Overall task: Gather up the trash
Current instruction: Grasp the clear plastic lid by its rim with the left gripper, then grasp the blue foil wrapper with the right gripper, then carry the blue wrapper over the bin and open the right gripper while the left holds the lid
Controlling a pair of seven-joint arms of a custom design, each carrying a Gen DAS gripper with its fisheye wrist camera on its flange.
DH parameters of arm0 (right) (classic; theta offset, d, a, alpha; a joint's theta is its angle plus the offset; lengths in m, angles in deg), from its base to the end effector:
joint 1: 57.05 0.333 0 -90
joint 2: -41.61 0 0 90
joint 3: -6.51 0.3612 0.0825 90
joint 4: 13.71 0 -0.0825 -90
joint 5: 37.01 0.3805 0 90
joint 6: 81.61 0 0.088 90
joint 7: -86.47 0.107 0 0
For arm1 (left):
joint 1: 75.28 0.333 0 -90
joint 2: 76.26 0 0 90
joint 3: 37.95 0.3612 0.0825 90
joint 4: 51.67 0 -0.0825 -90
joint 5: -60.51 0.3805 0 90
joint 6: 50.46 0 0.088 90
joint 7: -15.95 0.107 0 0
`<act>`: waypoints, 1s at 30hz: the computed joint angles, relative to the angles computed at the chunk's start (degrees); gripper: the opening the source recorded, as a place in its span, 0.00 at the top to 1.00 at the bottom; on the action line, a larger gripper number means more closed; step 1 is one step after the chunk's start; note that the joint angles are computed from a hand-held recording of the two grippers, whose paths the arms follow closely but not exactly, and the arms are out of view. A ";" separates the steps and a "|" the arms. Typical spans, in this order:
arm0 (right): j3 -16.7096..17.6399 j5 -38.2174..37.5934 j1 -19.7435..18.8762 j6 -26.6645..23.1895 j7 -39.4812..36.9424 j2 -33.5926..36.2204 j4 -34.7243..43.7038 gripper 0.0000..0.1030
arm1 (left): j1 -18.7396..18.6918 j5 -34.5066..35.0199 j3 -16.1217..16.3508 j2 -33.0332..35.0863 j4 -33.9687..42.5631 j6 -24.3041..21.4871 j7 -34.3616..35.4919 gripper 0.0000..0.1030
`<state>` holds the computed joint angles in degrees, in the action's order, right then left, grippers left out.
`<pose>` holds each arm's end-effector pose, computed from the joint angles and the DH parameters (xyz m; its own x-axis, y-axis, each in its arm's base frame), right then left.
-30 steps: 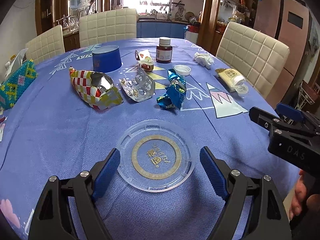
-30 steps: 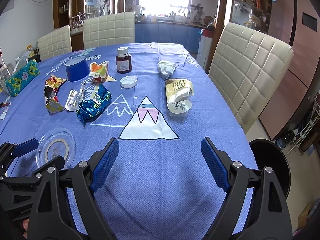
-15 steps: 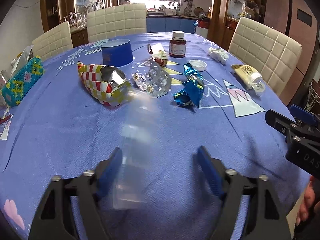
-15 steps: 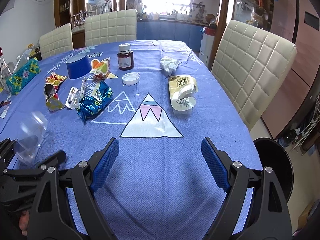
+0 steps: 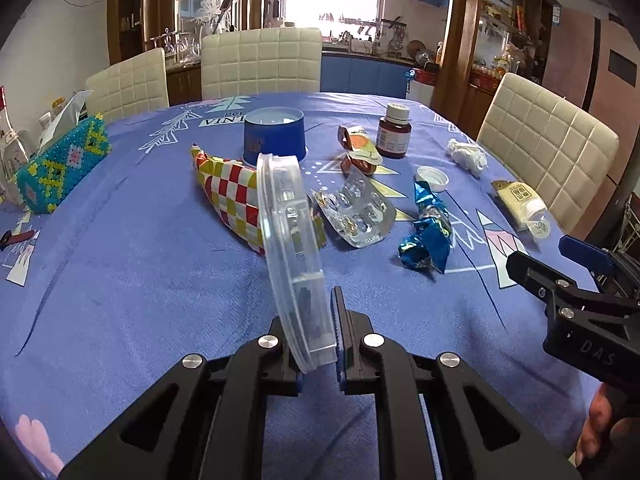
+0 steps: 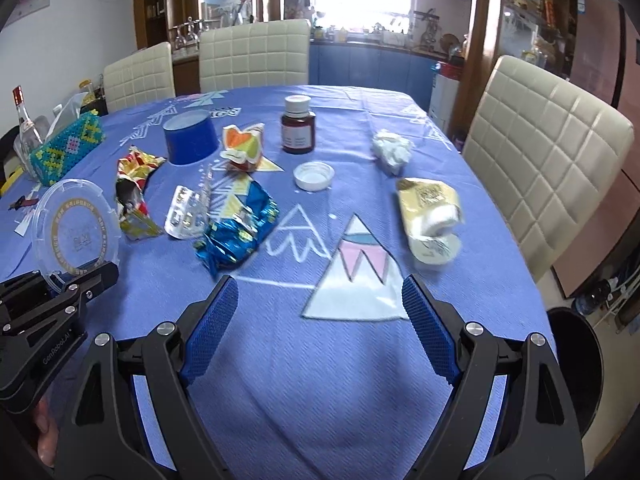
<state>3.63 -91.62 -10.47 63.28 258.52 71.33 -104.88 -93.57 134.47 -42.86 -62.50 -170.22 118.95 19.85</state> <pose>0.5251 0.5232 0.4157 0.0326 -0.9995 0.0046 -0.6932 -0.0260 -0.7203 0.5321 -0.2948 0.4029 -0.1241 -0.9911 0.0484 -0.7017 0.0532 -0.7104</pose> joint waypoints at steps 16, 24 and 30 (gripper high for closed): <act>-0.80 18.95 -0.10 -3.17 -22.45 16.40 24.44 0.28 | 1.88 -6.01 2.15 2.75 3.37 -0.87 6.89 0.90; -3.29 21.99 1.63 -2.69 -23.94 15.81 23.19 0.62 | 0.25 -9.94 3.84 3.31 3.38 0.53 10.22 0.90; -4.38 18.97 2.78 -0.07 -20.14 10.33 14.64 0.72 | -1.88 -6.93 4.23 2.08 3.00 0.57 7.75 0.90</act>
